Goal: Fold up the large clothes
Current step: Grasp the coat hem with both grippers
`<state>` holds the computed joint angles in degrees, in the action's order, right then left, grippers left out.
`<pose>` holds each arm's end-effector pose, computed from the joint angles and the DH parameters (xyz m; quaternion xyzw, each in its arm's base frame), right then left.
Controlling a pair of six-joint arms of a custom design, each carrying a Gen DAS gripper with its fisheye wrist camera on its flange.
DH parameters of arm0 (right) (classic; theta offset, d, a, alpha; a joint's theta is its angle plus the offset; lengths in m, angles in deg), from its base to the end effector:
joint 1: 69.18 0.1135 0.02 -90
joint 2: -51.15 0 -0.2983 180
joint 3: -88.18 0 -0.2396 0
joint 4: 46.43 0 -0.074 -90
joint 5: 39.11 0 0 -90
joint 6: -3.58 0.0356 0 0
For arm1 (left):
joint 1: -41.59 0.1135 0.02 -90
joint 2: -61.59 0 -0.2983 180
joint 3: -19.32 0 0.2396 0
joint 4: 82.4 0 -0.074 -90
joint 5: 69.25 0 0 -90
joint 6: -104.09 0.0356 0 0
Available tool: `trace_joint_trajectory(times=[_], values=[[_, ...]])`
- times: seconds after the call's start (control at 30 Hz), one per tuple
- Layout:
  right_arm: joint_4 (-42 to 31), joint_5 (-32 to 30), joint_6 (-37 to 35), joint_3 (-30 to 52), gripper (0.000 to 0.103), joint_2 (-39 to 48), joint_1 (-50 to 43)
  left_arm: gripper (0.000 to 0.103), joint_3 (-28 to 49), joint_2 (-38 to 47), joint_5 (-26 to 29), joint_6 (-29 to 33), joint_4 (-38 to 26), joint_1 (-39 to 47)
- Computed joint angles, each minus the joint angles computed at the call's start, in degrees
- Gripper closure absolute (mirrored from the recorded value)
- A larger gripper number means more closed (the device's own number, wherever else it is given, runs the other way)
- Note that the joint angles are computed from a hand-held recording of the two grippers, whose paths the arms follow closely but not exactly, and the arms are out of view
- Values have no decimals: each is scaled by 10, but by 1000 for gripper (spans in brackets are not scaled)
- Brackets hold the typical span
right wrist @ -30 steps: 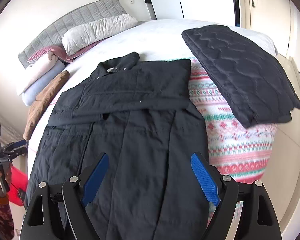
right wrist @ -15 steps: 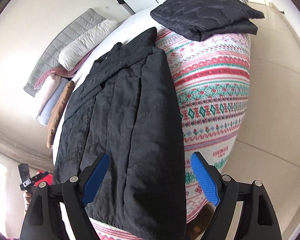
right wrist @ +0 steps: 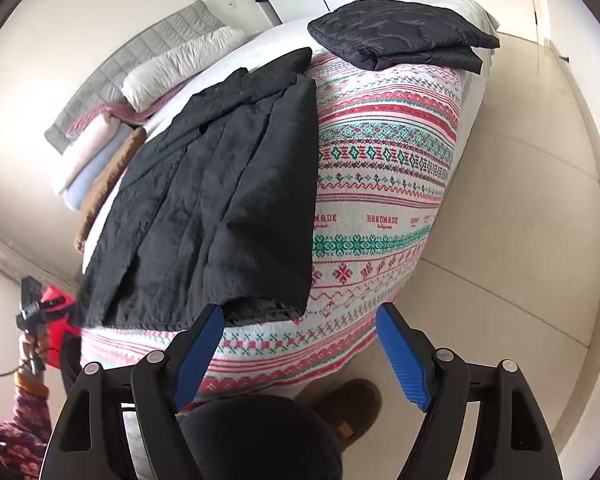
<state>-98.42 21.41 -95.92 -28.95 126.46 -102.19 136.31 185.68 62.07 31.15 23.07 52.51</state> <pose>0.1971 -0.1071 0.2557 0.1370 0.9348 0.1537 0.2894 0.4361 0.0602 0.2313 0.0757 0.9305 -0.3249 0.1513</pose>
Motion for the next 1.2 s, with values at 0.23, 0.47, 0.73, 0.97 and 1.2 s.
trace_joint_trajectory(times=[0.23,0.47,0.73,0.97,1.2], values=[[114,148,68,-24,85,16,117,41,-35,-19,-19,-19,23,-18],[134,436,41,-45,99,-102,290,95,-72,-46,-58,-42,51,-12],[42,356,-17,-82,97,-56,172,72,-79,-53,-94,-4,40,-7],[8,74,25,36,36,-53,16,41,-25,-36,-68,-23,54,9],[96,88,139,120,39,147,116,42,30,34,-69,-40,44,-14]])
